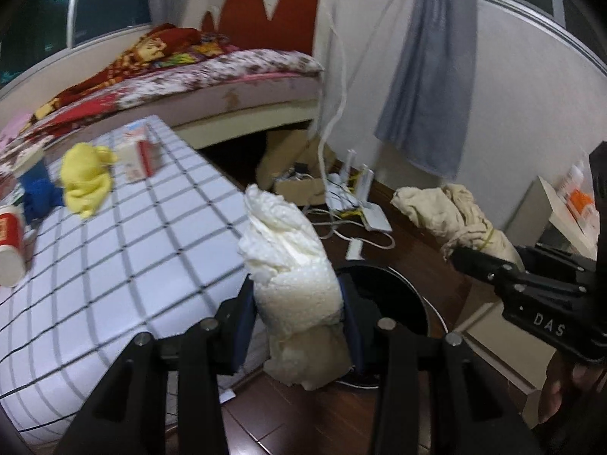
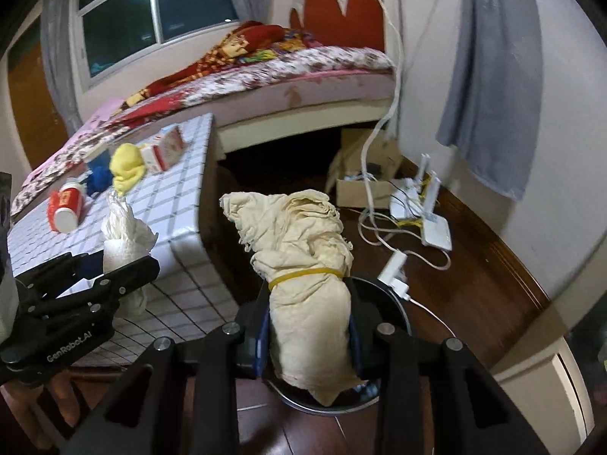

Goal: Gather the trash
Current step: 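Carry the tissue and cloth bundle over the bin and release both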

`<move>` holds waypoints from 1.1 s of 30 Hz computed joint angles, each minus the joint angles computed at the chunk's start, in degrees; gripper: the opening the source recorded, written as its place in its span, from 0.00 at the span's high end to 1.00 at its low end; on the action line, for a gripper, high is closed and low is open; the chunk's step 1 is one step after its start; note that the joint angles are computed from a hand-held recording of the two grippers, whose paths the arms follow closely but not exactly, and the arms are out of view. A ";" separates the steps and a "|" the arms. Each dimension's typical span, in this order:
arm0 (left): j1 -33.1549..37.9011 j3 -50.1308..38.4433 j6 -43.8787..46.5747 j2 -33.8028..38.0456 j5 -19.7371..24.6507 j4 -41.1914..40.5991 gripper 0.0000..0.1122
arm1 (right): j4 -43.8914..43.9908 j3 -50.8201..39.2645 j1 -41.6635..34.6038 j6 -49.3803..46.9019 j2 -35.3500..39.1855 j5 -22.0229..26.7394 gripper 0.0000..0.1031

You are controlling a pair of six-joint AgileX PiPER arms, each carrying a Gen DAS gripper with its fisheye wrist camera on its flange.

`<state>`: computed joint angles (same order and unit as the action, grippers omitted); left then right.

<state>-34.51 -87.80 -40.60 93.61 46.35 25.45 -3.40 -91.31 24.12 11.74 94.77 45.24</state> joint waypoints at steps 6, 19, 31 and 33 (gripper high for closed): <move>-1.00 -2.82 3.88 4.65 -0.74 -4.44 0.62 | 2.43 3.55 -3.72 -2.49 -0.92 -0.98 0.66; -0.19 -10.39 15.43 16.19 0.87 -17.11 0.62 | 13.91 5.57 -11.68 -14.20 5.44 -1.16 0.66; 1.20 -16.29 14.86 23.86 2.05 -18.51 0.25 | 18.85 -2.03 -13.96 -21.89 18.78 2.18 0.38; 1.73 -15.79 15.08 24.17 2.25 -19.99 0.24 | 16.91 -2.07 -14.41 -20.19 19.61 1.57 0.30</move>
